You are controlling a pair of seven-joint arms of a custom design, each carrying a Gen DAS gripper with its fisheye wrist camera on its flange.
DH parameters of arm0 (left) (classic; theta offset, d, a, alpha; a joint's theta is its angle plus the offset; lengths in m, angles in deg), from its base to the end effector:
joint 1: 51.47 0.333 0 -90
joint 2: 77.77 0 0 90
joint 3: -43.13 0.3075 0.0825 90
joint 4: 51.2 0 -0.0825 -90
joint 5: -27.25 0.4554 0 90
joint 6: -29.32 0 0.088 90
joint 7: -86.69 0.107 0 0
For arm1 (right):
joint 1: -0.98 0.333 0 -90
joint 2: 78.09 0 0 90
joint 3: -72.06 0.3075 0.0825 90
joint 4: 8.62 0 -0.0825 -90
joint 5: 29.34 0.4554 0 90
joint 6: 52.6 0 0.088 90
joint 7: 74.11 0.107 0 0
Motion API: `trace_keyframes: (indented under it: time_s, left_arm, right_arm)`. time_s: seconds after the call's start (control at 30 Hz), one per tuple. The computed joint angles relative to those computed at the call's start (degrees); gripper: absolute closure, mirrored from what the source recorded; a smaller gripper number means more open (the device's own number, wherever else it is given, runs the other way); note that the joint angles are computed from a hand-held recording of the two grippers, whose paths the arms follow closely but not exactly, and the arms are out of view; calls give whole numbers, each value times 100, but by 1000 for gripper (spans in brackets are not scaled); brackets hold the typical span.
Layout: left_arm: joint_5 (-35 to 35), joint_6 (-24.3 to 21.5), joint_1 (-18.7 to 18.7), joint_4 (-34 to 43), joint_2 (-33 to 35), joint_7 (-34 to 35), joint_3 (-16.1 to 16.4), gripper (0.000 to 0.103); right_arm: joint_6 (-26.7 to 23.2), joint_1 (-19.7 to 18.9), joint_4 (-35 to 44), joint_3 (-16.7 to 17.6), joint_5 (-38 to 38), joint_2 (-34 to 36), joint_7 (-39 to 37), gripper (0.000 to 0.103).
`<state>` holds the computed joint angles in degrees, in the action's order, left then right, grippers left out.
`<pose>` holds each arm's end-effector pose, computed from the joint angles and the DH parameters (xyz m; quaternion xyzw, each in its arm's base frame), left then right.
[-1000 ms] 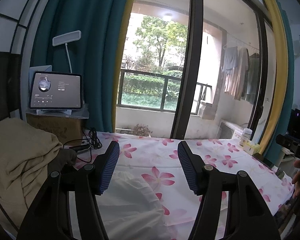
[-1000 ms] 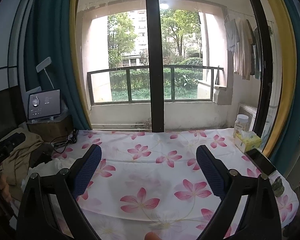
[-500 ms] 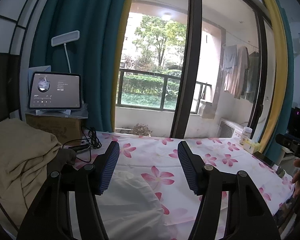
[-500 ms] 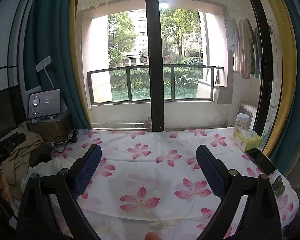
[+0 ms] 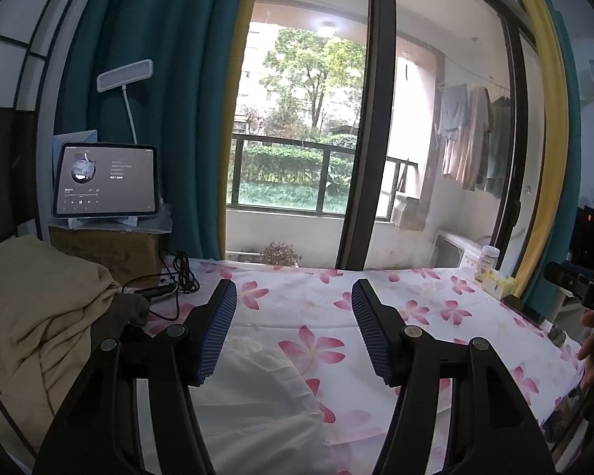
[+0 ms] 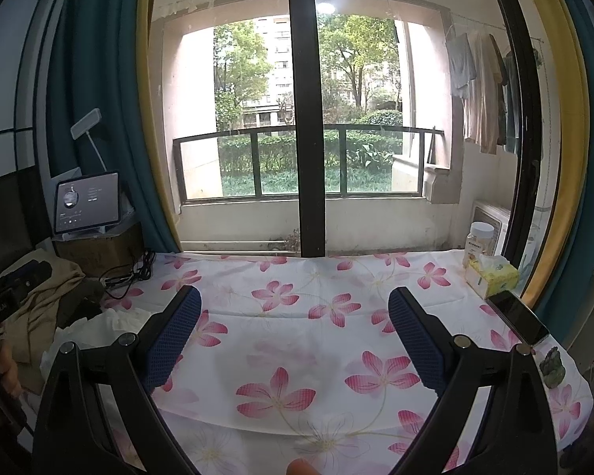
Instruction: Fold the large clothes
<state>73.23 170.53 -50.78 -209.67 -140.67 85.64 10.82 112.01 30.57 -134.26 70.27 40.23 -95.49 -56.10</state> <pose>0.3386 -0.1990 0.5194 -0.7120 0.3636 -0.3420 0.4939 0.5309 0.2186 0.5654 -0.7551 0.3515 -0.2008 0.5157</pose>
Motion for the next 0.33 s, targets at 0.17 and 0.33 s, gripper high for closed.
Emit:
trace_keyframes:
  time_s: [0.17, 0.33]
  left_arm:
    - [7, -33, -1, 19, 22, -4, -5, 39]
    - [47, -161, 9, 66, 50, 20, -37, 39]
  right_arm:
    - [9, -13, 10, 5, -7, 23, 23, 8]
    - [10, -25, 23, 20, -52, 48, 49, 8]
